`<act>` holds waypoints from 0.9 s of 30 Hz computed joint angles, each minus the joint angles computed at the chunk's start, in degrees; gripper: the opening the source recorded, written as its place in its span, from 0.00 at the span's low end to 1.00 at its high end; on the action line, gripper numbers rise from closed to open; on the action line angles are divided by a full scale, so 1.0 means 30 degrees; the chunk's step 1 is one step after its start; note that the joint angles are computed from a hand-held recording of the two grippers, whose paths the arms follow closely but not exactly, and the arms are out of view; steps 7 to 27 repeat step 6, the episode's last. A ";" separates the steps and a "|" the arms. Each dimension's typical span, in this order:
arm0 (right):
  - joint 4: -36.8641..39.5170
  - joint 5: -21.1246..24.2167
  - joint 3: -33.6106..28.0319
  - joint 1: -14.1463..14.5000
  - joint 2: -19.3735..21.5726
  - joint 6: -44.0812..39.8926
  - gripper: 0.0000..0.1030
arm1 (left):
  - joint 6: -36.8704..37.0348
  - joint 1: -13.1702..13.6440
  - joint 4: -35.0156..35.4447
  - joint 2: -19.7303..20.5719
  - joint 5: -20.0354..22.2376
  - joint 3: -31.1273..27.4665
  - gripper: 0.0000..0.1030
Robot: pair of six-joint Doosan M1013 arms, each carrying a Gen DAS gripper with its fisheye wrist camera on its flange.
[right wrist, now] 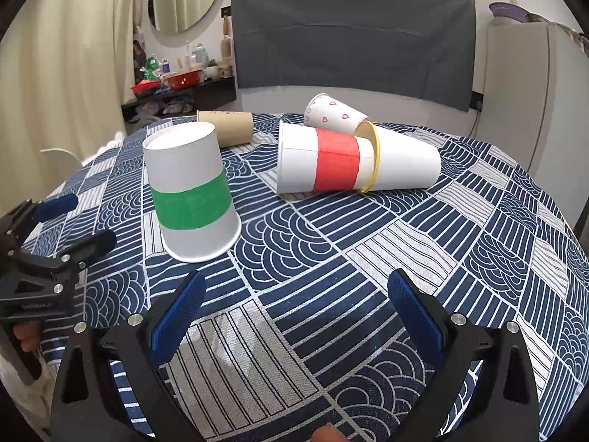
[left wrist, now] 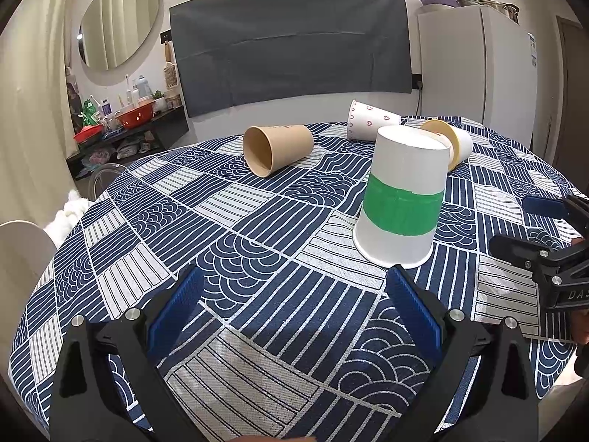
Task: Flip cup upside down
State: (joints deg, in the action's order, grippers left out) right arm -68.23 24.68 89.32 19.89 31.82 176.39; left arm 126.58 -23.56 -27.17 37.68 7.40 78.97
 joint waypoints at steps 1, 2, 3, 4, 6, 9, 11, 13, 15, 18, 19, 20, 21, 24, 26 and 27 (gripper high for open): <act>0.0054 -0.0027 0.0001 -0.0010 -0.0001 -0.0024 0.92 | -0.0102 0.0003 0.0050 0.0001 -0.0030 0.0005 0.94; 0.0112 -0.0058 -0.0004 -0.0021 0.0001 -0.0068 0.92 | 0.0047 0.0016 -0.0161 0.0004 -0.0021 0.0002 0.94; 0.0199 -0.0085 -0.0012 -0.0032 0.0001 -0.0141 0.92 | 0.0233 0.0034 -0.0414 0.0011 0.0036 -0.0021 0.94; 0.0284 -0.0105 -0.0020 -0.0042 0.0000 -0.0207 0.92 | 0.0337 0.0048 -0.0555 0.0019 0.0096 -0.0043 0.94; 0.0333 -0.0116 -0.0029 -0.0052 -0.0002 -0.0241 0.92 | 0.0658 0.0051 -0.0870 0.0014 0.0123 -0.0037 0.94; 0.0333 -0.0116 -0.0029 -0.0052 -0.0002 -0.0241 0.92 | 0.0658 0.0051 -0.0870 0.0014 0.0123 -0.0037 0.94; 0.0333 -0.0116 -0.0029 -0.0052 -0.0002 -0.0241 0.92 | 0.0658 0.0051 -0.0870 0.0014 0.0123 -0.0037 0.94; 0.0333 -0.0116 -0.0029 -0.0052 -0.0002 -0.0241 0.92 | 0.0658 0.0051 -0.0870 0.0014 0.0123 -0.0037 0.94; 0.0333 -0.0116 -0.0029 -0.0052 -0.0002 -0.0241 0.92 | 0.0658 0.0051 -0.0870 0.0014 0.0123 -0.0037 0.94; 0.0333 -0.0116 -0.0029 -0.0052 -0.0002 -0.0241 0.92 | 0.0658 0.0051 -0.0870 0.0014 0.0123 -0.0037 0.94; 0.0333 -0.0116 -0.0029 -0.0052 -0.0002 -0.0241 0.92 | 0.0658 0.0051 -0.0870 0.0014 0.0123 -0.0037 0.94; 0.0333 -0.0116 -0.0029 -0.0052 -0.0002 -0.0241 0.92 | 0.0658 0.0051 -0.0870 0.0014 0.0123 -0.0037 0.94; 0.0333 -0.0116 -0.0029 -0.0052 -0.0002 -0.0241 0.92 | 0.0658 0.0051 -0.0870 0.0014 0.0123 -0.0037 0.94; 0.0333 -0.0116 -0.0029 -0.0052 -0.0002 -0.0241 0.92 | 0.0658 0.0051 -0.0870 0.0014 0.0123 -0.0037 0.94; 0.0333 -0.0116 -0.0029 -0.0052 -0.0002 -0.0241 0.92 | 0.0658 0.0051 -0.0870 0.0014 0.0123 -0.0037 0.94; 0.0333 -0.0116 -0.0029 -0.0052 -0.0002 -0.0241 0.92 | 0.0658 0.0051 -0.0870 0.0014 0.0123 -0.0037 0.94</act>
